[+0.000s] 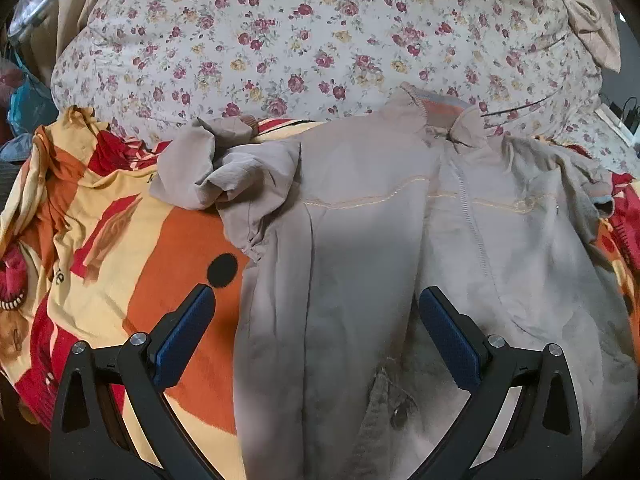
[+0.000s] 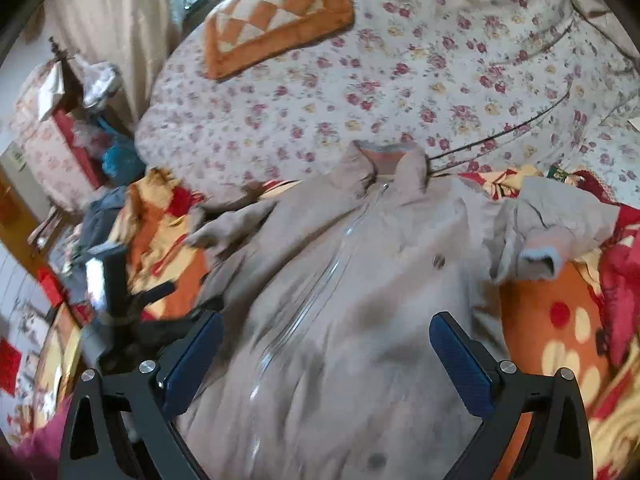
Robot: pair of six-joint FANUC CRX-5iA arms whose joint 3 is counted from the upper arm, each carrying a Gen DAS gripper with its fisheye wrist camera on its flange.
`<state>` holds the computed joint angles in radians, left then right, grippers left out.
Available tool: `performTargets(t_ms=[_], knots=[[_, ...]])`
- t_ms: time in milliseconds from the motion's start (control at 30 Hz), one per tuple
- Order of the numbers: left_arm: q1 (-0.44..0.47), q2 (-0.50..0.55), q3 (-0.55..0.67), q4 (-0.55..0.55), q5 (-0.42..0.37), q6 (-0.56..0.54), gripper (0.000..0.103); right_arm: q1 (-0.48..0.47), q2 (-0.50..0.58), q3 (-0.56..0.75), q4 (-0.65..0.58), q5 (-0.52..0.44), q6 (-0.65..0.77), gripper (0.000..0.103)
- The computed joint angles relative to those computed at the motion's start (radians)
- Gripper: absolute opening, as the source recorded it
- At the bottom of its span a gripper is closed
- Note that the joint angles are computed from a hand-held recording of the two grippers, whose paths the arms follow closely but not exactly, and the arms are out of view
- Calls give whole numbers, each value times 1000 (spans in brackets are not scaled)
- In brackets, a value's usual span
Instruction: Fold large clothes
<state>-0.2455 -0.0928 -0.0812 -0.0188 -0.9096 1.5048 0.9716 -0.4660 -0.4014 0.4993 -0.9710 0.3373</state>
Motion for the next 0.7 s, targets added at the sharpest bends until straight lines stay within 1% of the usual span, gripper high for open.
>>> performTargets(t_ms=[33, 167, 233, 367, 567, 700], knots=[[-2, 6, 5, -4, -1, 4, 102, -26, 14, -4, -5, 33, 8, 103], [-17, 40, 33, -30, -16, 36, 102, -131, 74, 1, -91, 148, 43, 103], [-27, 52, 44, -43, -17, 53, 102, -150, 91, -8, -84, 172, 30, 103], [-37, 68, 51, -44, -11, 65, 102, -172, 91, -50, -79, 226, 14, 103], [-60, 94, 73, -57, 4, 103, 102, -185, 82, -77, -122, 258, 19, 103], [-70, 111, 89, -74, -13, 114, 102, -182, 99, -61, -155, 247, 66, 103]])
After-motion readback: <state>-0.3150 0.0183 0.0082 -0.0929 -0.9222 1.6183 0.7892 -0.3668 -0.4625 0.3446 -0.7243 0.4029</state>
